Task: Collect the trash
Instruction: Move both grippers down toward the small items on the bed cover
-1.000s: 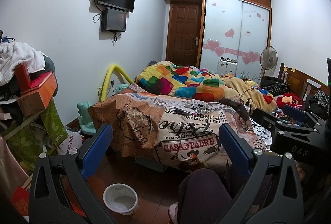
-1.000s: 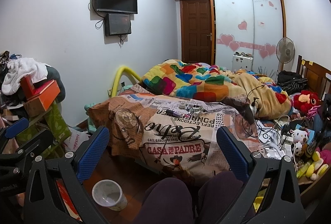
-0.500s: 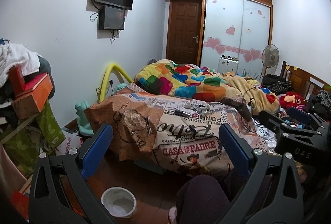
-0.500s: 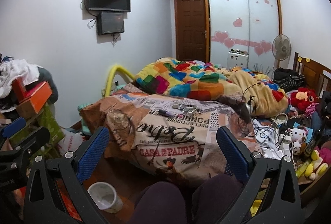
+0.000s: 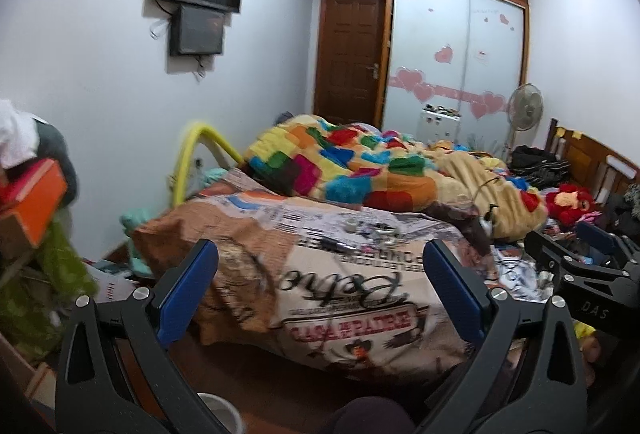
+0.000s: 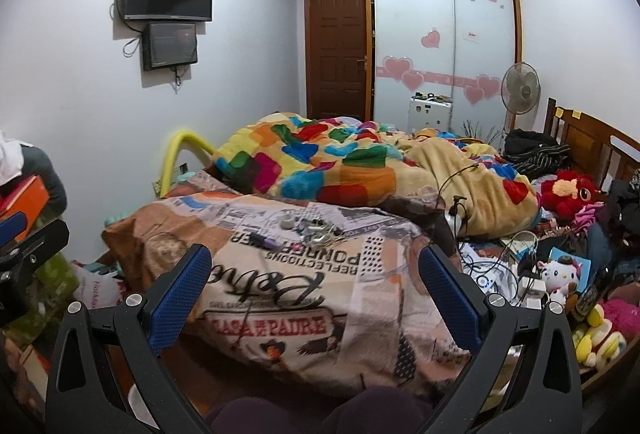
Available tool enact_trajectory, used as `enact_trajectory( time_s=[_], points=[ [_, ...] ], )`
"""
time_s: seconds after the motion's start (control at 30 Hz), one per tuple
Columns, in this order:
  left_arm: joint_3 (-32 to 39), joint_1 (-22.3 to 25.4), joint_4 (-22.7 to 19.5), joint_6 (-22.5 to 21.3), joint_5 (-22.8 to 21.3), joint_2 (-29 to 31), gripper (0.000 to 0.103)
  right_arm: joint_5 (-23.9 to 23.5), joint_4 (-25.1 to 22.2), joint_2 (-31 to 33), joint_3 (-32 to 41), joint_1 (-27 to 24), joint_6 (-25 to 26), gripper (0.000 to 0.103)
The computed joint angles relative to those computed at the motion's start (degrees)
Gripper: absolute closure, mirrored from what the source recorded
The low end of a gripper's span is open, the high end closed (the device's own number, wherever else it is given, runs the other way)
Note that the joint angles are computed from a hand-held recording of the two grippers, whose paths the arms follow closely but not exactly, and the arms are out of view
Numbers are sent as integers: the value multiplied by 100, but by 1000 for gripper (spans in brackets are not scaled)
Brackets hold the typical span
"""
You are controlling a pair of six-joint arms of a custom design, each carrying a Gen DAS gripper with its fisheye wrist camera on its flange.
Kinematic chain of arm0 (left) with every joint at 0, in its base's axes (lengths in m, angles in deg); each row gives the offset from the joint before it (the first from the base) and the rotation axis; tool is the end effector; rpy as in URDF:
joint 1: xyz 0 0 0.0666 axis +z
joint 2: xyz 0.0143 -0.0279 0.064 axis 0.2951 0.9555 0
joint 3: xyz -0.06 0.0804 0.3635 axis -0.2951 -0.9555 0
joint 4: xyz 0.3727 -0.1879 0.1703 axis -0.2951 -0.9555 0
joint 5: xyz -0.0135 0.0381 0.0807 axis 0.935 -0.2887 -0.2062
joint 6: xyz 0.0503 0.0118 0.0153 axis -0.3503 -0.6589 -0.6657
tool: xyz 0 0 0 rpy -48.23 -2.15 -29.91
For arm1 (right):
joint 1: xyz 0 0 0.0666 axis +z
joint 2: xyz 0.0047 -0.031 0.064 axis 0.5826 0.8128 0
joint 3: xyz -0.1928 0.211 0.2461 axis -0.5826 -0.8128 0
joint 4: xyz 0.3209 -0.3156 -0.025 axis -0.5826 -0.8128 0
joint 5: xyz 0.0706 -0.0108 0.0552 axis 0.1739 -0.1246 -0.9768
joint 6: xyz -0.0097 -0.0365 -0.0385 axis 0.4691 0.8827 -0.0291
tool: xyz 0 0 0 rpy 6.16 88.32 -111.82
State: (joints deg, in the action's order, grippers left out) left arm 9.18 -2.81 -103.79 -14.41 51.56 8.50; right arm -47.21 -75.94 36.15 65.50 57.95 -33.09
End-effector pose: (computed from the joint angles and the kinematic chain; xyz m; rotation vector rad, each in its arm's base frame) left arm 0.4727 -0.1751 0.6308 0.3215 1.9975 -0.3495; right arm 0.4024 0.1425 0.6322 0.3151 2.0314 -0.1973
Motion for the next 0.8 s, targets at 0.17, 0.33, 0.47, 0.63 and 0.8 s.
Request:
enact_trajectory(
  time_s=[0.17,0.33,0.47,0.63,0.8],
  points=[
    [657,-64,-183,276,4,737,0,-491,146,157,31,-531,232,0],
    [1293,-162,-380,343,-355,1497,0,-1107,202,420,64,-1066,433,0],
    [1926,-256,-654,344,-451,2190,4,-1721,233,664,103,-1460,514,0],
    [3052,-383,-1349,301,-433,3237,18,-2457,231,1067,237,-1850,566,0],
    [4379,-483,-2044,185,-385,4316,27,-3113,162,1591,556,-2146,695,14]
  ],
)
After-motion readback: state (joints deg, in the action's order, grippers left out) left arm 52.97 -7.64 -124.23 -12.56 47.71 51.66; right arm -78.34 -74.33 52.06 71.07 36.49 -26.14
